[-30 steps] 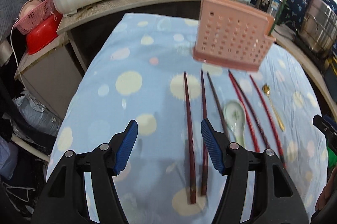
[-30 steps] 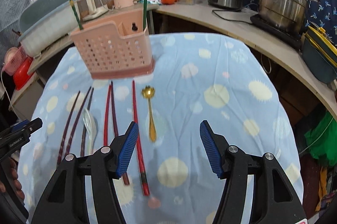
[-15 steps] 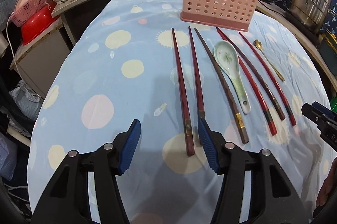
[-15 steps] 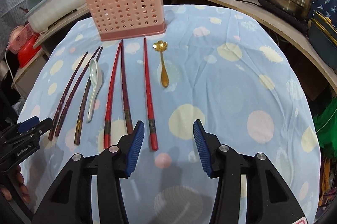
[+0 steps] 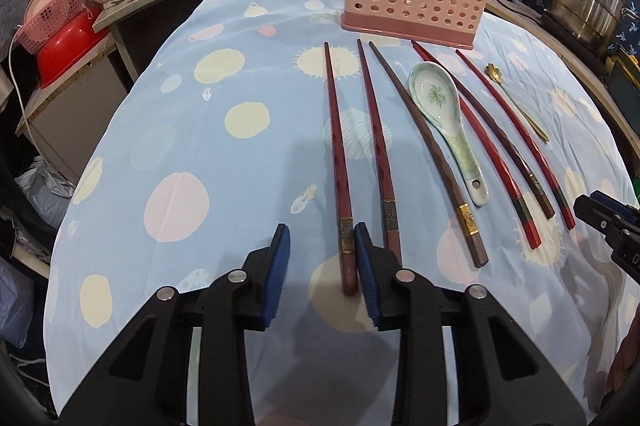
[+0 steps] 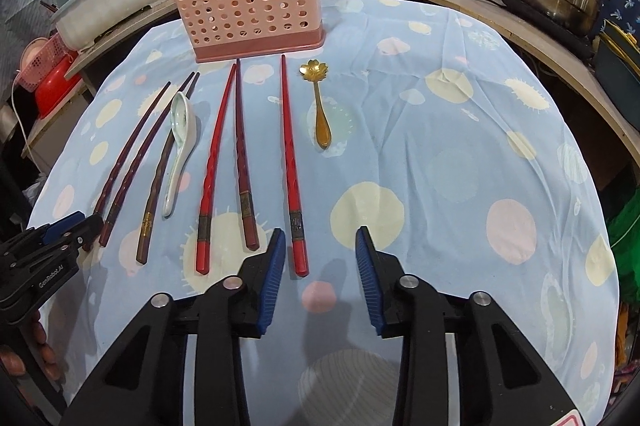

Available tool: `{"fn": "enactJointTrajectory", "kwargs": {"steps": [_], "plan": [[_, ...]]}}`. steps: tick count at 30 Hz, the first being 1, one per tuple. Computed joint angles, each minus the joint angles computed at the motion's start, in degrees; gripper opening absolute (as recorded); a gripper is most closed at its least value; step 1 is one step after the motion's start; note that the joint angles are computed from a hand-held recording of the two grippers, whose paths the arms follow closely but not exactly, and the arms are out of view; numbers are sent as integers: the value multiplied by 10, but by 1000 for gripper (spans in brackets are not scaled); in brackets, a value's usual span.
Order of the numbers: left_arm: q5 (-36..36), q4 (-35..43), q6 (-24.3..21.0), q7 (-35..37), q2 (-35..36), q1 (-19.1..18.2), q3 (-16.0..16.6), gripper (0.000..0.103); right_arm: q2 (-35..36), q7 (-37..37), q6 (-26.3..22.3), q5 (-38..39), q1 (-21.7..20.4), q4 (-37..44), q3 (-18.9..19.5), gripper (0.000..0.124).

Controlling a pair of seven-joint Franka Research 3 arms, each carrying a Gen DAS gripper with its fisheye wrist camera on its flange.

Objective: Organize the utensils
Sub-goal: 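Move the left tool to a dark red chopstick and close on it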

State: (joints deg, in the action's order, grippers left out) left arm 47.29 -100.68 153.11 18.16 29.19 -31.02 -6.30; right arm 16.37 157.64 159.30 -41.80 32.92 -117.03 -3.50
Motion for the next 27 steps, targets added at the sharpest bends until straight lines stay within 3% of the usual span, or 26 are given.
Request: {"fn": "enactJointTrajectory", "kwargs": {"steps": [6,22,27], "plan": [[3,-2,10,-2,0,0,2,20,16,-28,4,22,-2,14,2,24],[6,-3,12,-8,1,-2,4,17,43,-67,5,56,25,38,-21,13],[2,-4,13,-9,0,0,3,11,42,-70,7,59,27,36,-22,8]]}}
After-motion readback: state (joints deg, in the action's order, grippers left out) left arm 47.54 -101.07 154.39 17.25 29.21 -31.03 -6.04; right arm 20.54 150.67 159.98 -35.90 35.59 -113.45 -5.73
